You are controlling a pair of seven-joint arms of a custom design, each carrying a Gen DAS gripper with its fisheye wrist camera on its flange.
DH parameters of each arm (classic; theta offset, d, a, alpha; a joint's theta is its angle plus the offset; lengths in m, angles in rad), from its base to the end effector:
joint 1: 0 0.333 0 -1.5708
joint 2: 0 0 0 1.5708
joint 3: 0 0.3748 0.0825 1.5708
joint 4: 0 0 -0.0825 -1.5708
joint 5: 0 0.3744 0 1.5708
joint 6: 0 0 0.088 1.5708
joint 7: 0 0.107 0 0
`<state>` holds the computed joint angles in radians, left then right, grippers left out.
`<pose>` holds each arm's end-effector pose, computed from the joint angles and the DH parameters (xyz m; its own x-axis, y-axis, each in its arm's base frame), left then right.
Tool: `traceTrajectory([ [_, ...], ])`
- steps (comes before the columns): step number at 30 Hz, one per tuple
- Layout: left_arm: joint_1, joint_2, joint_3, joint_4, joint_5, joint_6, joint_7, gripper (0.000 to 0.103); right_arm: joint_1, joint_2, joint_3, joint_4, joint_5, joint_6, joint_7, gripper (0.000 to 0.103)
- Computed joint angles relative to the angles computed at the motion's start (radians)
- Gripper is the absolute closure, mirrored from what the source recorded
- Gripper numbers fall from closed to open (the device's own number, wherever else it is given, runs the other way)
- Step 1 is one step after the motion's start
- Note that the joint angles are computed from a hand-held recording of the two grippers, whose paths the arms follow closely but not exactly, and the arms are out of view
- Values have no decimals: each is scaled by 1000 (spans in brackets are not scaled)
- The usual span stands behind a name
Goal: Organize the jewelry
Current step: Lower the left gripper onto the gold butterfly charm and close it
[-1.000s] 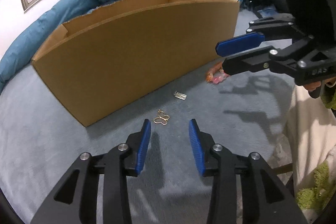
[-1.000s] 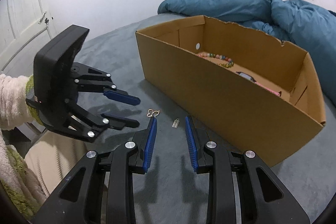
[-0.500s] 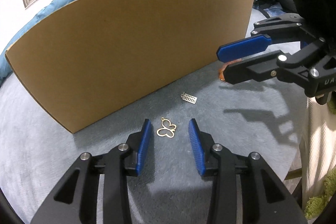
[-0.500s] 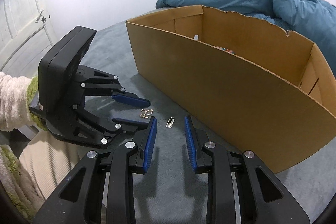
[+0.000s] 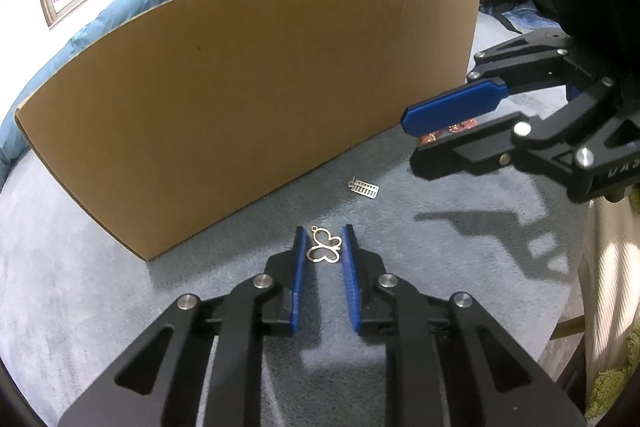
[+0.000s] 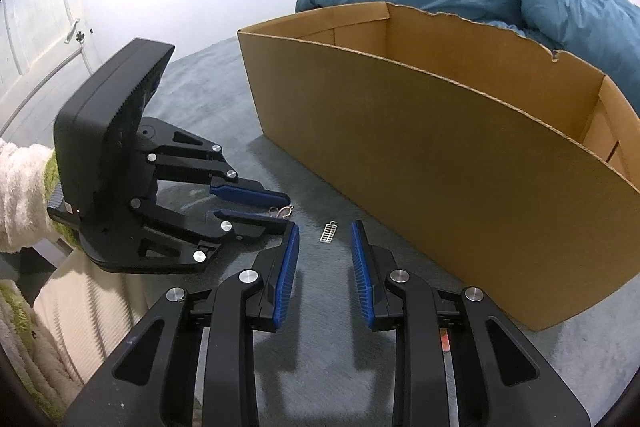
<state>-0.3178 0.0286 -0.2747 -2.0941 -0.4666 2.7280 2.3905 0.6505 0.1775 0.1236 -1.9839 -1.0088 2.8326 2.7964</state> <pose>0.4966 -0.3119 0.5384 -0.8427 -0.5313 -0.0869 -0.3741 0.6941 -0.6150 0.4209 0.4654 0.5002 0.4083 -0.9126 -0.0205 -0.6176 -0.2596 -0.7424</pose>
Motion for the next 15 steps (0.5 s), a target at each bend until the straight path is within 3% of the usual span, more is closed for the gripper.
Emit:
traceTrajectory([
  [8, 9, 1, 9, 19, 36, -18, -27, 87, 1, 34, -7, 25, 19, 17, -48, 78],
  [15, 24, 9, 17, 29, 37, -24, -48, 87, -3, 53, -7, 32, 113, 19, -132, 84],
])
